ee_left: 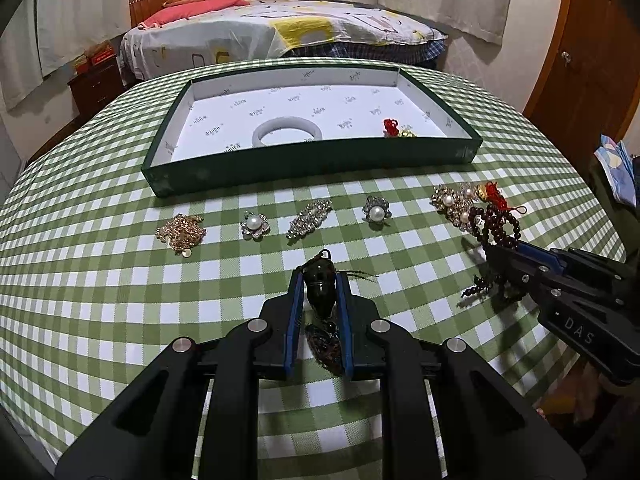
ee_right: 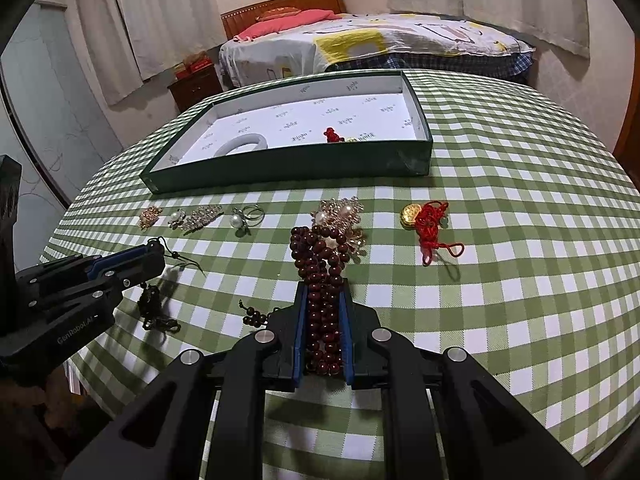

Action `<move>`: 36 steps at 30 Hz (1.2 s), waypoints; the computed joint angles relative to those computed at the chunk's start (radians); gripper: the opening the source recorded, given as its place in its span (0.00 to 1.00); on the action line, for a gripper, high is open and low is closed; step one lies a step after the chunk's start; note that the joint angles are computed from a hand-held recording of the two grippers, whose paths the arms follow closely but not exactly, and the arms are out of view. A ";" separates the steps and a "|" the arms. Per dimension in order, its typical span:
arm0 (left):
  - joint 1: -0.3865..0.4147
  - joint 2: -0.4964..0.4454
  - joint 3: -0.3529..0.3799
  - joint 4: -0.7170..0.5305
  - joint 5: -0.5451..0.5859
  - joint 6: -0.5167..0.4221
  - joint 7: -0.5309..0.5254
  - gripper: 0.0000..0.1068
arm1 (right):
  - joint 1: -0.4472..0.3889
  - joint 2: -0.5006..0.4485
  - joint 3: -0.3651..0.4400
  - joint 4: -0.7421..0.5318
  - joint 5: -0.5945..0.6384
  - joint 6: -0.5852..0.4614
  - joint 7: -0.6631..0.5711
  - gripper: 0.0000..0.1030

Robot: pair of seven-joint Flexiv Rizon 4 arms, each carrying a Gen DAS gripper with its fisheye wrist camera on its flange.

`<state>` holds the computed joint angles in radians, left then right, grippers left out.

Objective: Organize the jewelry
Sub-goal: 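Carry the pendant into the tray and open the left tool while the right tool lowers the bracelet there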

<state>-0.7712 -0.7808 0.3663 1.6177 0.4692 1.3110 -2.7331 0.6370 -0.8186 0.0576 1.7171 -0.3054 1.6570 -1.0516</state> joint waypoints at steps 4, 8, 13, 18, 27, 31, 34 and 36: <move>-0.004 0.005 0.006 0.006 0.006 0.010 -0.009 0.15 | 0.009 0.004 -0.008 -0.002 -0.001 0.003 -0.001 0.15; -0.011 0.010 0.018 0.010 0.013 0.018 -0.021 0.15 | 0.014 0.007 -0.012 -0.005 -0.001 0.004 -0.001 0.15; -0.016 0.017 0.029 0.016 0.020 0.027 -0.033 0.15 | 0.018 0.009 -0.014 -0.009 -0.002 0.005 -0.002 0.15; -0.028 0.024 0.050 0.019 0.032 0.039 -0.055 0.15 | 0.023 0.012 -0.018 -0.015 -0.003 0.011 -0.004 0.15; -0.033 0.041 0.087 0.009 0.068 0.042 -0.091 0.15 | 0.008 -0.004 0.005 -0.073 -0.010 0.007 -0.014 0.15; -0.023 0.045 0.102 -0.004 0.089 0.043 -0.108 0.15 | -0.008 -0.027 0.026 -0.131 -0.017 -0.007 -0.021 0.15; -0.008 0.045 0.111 -0.022 0.103 0.049 -0.114 0.15 | -0.020 -0.050 0.043 -0.191 -0.024 -0.017 -0.029 0.15; 0.000 0.042 0.124 -0.042 0.115 0.050 -0.119 0.15 | -0.020 -0.064 0.046 -0.227 -0.026 -0.020 -0.032 0.15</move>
